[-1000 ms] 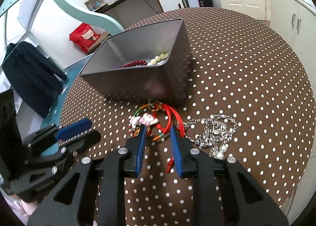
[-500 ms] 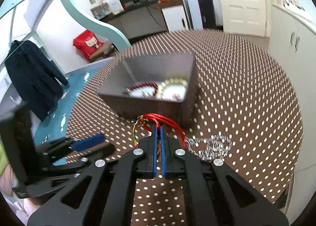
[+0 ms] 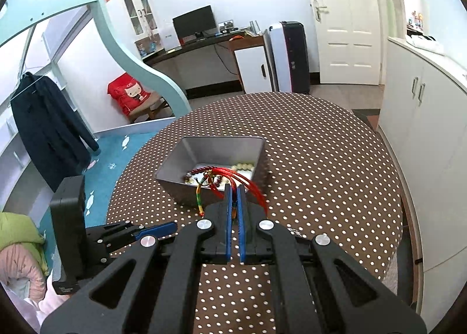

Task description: Organize jewelry

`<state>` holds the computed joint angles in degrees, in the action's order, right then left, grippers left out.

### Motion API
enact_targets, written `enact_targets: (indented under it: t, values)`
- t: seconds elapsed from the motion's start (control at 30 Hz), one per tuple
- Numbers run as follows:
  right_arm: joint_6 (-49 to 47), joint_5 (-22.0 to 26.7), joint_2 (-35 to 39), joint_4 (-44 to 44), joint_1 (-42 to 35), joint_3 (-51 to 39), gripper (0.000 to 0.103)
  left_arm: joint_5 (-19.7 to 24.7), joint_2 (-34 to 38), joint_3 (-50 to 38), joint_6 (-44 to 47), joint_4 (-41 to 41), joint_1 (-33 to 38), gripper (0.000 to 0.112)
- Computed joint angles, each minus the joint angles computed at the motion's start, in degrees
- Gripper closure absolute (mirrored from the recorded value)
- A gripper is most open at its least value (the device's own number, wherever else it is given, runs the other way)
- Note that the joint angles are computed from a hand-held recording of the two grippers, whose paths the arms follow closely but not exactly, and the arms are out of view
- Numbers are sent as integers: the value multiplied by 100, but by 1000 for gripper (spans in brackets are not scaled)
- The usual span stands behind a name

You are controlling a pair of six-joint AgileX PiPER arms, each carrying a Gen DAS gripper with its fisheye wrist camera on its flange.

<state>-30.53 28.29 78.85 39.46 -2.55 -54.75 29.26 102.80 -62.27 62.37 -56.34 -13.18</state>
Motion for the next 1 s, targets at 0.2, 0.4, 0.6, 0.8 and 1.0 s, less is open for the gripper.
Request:
enact_targets:
  t: [0.2,0.4,0.6,0.8,1.0]
  values:
    - [-634,199,87,610,-471,137,101,-335,292,-313,-1092,1097,-438,85]
    - [-1194,390,241,1109,-765,209,101,-568,385,-412,-1736,1874,-751,104]
    - [-1343,521,296,1283,-869,203,101,-656,435,-474,-2052,2137,-795,105]
    - [-1383,527,239,1317,-905,233,101,-720,222,-279,-1695,1770,-731,105]
    - [-1358,489,180,1288,-867,237,101,-832,-85,-28,-1351,1397,-667,105]
